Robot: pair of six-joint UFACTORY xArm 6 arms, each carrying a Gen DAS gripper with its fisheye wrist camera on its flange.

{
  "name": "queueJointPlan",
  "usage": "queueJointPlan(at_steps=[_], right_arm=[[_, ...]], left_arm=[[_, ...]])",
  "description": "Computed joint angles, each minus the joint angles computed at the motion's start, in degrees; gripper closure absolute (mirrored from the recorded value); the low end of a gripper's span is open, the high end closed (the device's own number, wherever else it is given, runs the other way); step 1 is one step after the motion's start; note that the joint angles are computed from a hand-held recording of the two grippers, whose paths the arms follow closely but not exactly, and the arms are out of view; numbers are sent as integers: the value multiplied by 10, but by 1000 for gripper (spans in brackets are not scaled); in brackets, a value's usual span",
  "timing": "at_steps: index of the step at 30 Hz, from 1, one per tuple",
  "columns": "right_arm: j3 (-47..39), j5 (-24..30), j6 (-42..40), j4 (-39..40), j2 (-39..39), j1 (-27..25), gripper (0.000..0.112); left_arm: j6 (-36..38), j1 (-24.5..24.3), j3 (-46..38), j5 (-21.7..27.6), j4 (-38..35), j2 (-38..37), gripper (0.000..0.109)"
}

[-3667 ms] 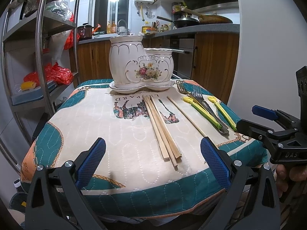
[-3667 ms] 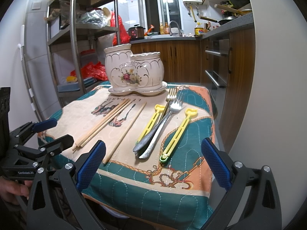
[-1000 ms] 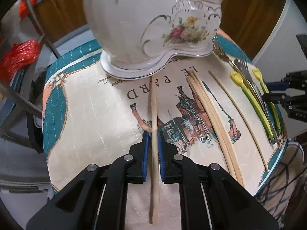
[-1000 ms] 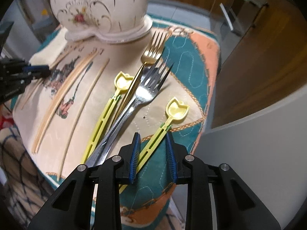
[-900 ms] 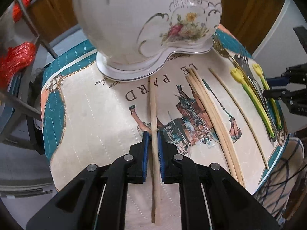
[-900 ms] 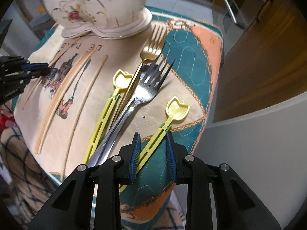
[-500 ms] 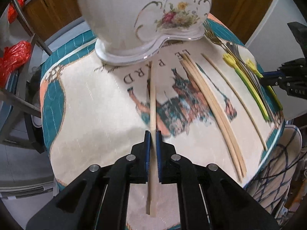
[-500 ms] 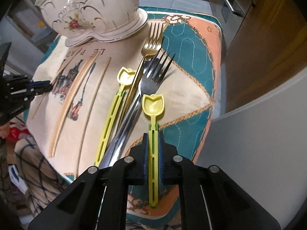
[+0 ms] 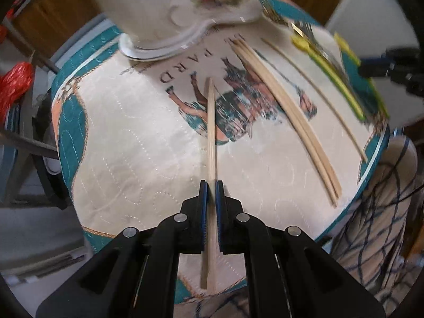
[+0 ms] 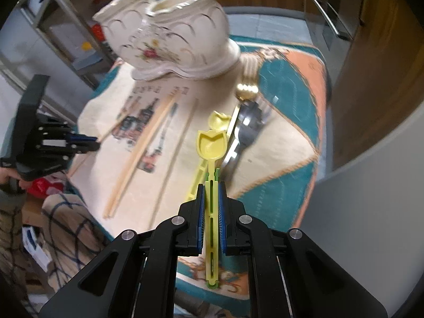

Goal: Organize utensils
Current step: 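Lift the chopstick and yellow utensil and carry both toward the ceramic holder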

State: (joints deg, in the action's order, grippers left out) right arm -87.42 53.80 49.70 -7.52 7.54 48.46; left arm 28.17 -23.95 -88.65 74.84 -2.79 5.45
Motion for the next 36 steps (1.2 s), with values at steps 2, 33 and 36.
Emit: queueJointPlan(at_steps=[2, 33, 36], right_arm=[[-21, 2, 3, -7, 14, 6, 102], [-57, -285, 451, -581, 47, -42, 102], [-102, -284, 441, -600, 81, -55, 102]], left_arm=[[-2, -13, -47, 40, 27, 31, 103], [215, -47, 70, -594, -566, -69, 103], [263, -55, 6, -621, -620, -20, 103]])
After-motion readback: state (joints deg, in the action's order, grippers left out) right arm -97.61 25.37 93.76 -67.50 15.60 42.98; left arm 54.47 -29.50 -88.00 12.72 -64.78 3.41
